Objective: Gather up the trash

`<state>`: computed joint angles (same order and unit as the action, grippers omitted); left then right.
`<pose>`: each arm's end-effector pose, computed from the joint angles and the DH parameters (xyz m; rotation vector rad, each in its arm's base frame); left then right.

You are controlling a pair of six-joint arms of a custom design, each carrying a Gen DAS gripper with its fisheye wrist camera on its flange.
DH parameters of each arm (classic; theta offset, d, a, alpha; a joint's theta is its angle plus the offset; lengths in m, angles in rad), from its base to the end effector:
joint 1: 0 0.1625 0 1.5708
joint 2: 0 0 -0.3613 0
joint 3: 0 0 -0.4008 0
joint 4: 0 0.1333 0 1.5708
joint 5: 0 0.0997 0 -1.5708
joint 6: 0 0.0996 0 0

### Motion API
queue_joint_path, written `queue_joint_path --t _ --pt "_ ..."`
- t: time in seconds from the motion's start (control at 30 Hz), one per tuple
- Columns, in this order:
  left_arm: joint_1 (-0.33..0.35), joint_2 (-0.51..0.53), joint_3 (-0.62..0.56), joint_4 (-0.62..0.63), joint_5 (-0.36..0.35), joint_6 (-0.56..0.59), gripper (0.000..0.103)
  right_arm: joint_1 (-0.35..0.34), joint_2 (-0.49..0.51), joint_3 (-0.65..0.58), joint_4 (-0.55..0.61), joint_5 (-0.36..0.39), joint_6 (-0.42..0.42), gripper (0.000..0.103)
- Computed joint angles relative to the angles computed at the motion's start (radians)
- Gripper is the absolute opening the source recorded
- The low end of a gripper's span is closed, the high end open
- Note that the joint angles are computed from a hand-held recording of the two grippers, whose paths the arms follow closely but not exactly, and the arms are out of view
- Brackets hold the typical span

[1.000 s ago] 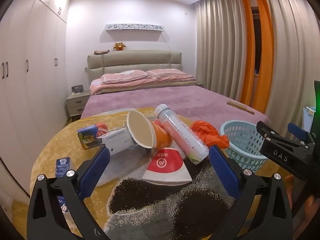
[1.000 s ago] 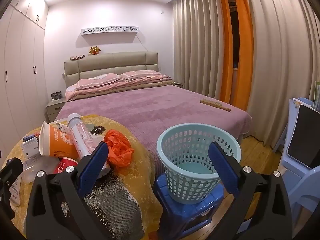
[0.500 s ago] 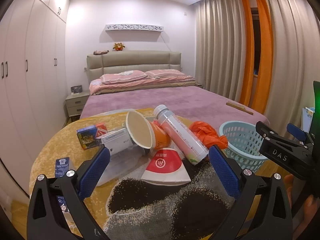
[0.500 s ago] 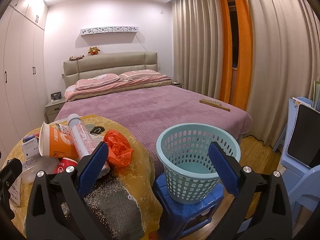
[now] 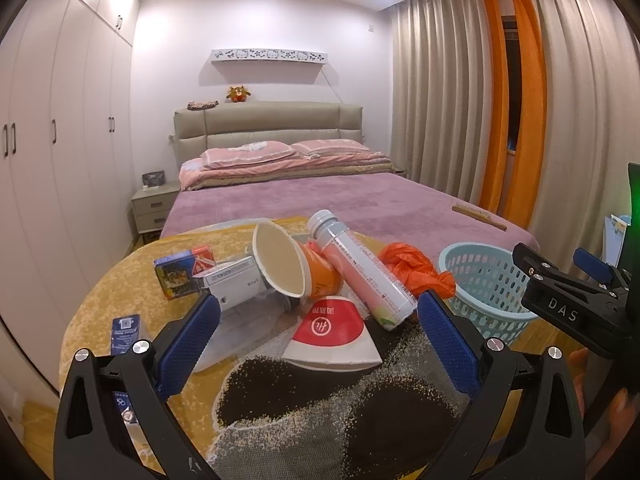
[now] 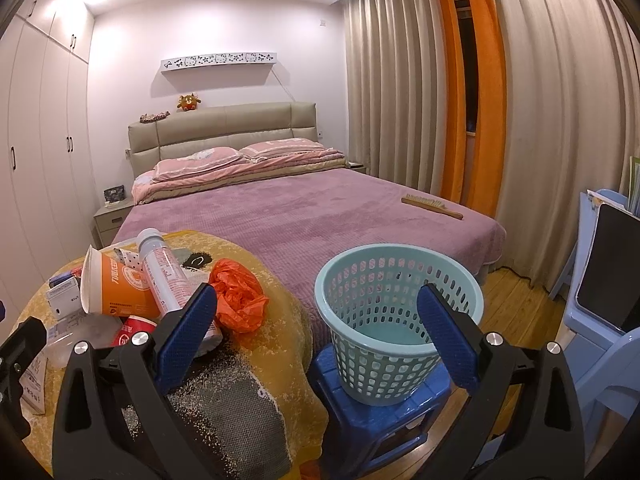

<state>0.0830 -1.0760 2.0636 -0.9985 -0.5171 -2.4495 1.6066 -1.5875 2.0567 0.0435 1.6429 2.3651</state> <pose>-0.3247 -0.2477 0.0457 0.0733 1.7741 -1.4151 0.1400 -0.3843 0.2069 0.9005 -2.2217 1.2750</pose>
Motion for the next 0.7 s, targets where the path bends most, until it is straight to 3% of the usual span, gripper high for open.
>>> queue_joint_path --t 0.7 --pt "-0.005 -0.009 0.013 -0.029 0.006 0.017 0.096 0.001 -0.005 0.003 0.011 -0.009 -0.003 0.095"
